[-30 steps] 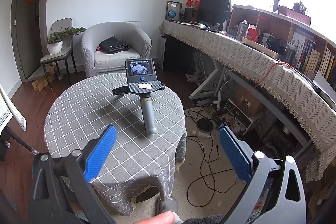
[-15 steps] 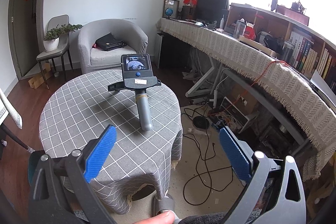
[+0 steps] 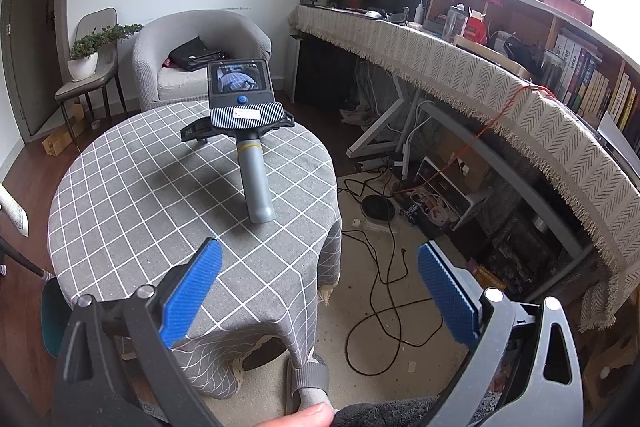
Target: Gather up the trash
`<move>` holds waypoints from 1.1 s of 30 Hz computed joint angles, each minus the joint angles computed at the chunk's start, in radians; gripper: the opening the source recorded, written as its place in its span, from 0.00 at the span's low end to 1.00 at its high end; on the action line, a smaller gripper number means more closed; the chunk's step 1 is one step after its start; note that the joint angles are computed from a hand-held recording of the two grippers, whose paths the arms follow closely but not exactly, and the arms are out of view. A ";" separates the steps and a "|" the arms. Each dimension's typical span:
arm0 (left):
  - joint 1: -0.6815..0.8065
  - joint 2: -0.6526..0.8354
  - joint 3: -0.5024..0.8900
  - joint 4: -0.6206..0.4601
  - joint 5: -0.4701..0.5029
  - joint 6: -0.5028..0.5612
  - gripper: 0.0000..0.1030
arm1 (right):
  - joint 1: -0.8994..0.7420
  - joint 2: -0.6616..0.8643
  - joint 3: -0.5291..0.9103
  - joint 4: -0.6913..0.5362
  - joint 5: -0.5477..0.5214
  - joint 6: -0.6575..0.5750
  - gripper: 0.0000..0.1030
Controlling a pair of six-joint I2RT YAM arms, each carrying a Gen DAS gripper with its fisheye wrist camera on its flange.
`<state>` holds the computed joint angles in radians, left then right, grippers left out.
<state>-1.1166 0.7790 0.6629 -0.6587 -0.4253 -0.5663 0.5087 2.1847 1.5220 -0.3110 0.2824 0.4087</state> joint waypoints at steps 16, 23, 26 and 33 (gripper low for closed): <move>0.069 0.166 -0.035 0.121 0.044 0.047 0.97 | 0.000 0.000 0.000 0.000 0.000 0.000 0.98; 0.073 0.214 -0.032 0.148 0.050 0.050 0.97 | 0.000 0.002 0.000 0.002 0.000 0.000 0.98; 0.071 0.230 -0.029 0.157 0.050 0.052 0.97 | 0.000 0.002 0.000 0.002 0.000 0.000 0.98; 0.057 0.260 -0.031 0.172 0.049 0.045 0.97 | 0.000 0.003 0.001 0.002 0.000 0.000 0.98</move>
